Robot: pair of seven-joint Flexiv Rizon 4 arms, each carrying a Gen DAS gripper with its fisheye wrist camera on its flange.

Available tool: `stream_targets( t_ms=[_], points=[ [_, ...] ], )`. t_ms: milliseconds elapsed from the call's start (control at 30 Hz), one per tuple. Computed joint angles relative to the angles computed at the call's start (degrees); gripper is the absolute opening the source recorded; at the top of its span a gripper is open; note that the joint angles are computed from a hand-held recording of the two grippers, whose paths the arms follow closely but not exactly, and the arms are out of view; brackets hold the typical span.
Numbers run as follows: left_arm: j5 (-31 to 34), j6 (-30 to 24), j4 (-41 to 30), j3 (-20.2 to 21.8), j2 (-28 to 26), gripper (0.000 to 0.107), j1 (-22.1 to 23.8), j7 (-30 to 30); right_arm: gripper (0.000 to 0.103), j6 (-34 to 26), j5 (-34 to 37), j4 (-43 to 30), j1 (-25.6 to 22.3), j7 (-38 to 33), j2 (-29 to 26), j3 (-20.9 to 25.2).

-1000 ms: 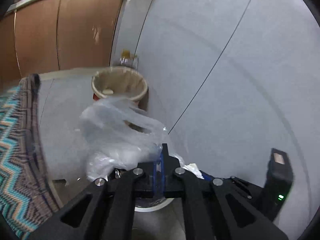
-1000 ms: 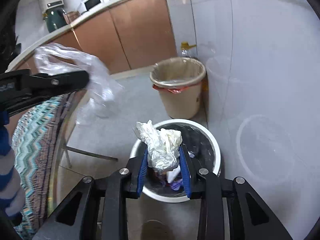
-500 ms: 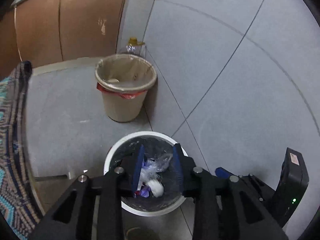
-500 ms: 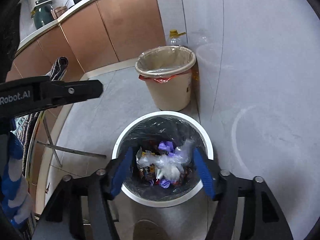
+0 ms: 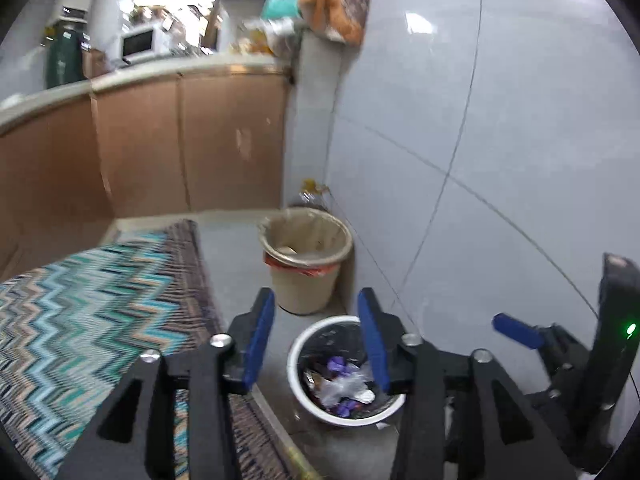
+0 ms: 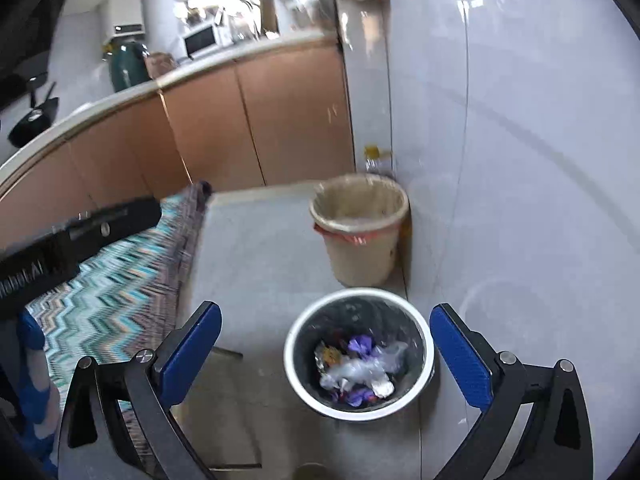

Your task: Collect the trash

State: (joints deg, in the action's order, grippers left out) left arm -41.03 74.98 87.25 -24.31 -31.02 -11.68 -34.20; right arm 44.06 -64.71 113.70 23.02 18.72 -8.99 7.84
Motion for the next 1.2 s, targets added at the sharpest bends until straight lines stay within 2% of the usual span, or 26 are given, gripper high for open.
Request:
stream_targets(
  t_ms=[100,233,300,400,533,667,767,967,1200],
  points=[
    [-6.66,8.89,7.61,-5.90,4.56,0.050,5.02,7.38,0.102,-6.27,-0.55,-3.23,2.94,-2.37,0.20,1.34],
    [-13.62,16.87,13.91,-12.58,8.81,0.057,11.10,13.68,0.102,-14.40,-4.39,-7.40,7.40,-4.07,-0.42,2.60],
    [-17.58,22.53,17.22,-20.10,10.30,0.058,17.16,17.43,0.102,-15.58,-5.30,-8.75,8.68,-4.56,-0.72,2.89],
    [-17.44,28.72,21.15,-30.04,11.14,0.059,26.52,16.88,0.102,-17.97,-6.19,-11.25,10.95,-6.07,-1.93,3.14],
    [-14.22,33.56,24.70,-35.46,12.04,0.060,33.63,10.90,0.103,-18.86,-7.12,-13.90,13.47,-7.45,-3.35,3.00],
    [-11.00,36.64,27.16,-35.40,13.58,0.062,36.62,5.71,0.103,-21.38,-8.69,-16.14,16.12,-8.19,-4.38,2.69],
    [-10.55,38.72,28.13,-31.47,15.09,0.063,34.89,3.31,0.103,-23.58,-9.86,-17.49,17.81,-8.73,-5.20,2.35],
    [-7.18,40.64,30.15,-27.50,17.42,0.063,34.15,-3.01,0.103,-25.46,-11.67,-18.79,20.08,-9.13,-5.82,2.14],
    [6.61,42.19,34.23,-31.21,20.40,0.064,42.65,-16.54,0.103,-27.03,-13.42,-18.69,21.27,-8.95,-5.55,2.18]
  ],
)
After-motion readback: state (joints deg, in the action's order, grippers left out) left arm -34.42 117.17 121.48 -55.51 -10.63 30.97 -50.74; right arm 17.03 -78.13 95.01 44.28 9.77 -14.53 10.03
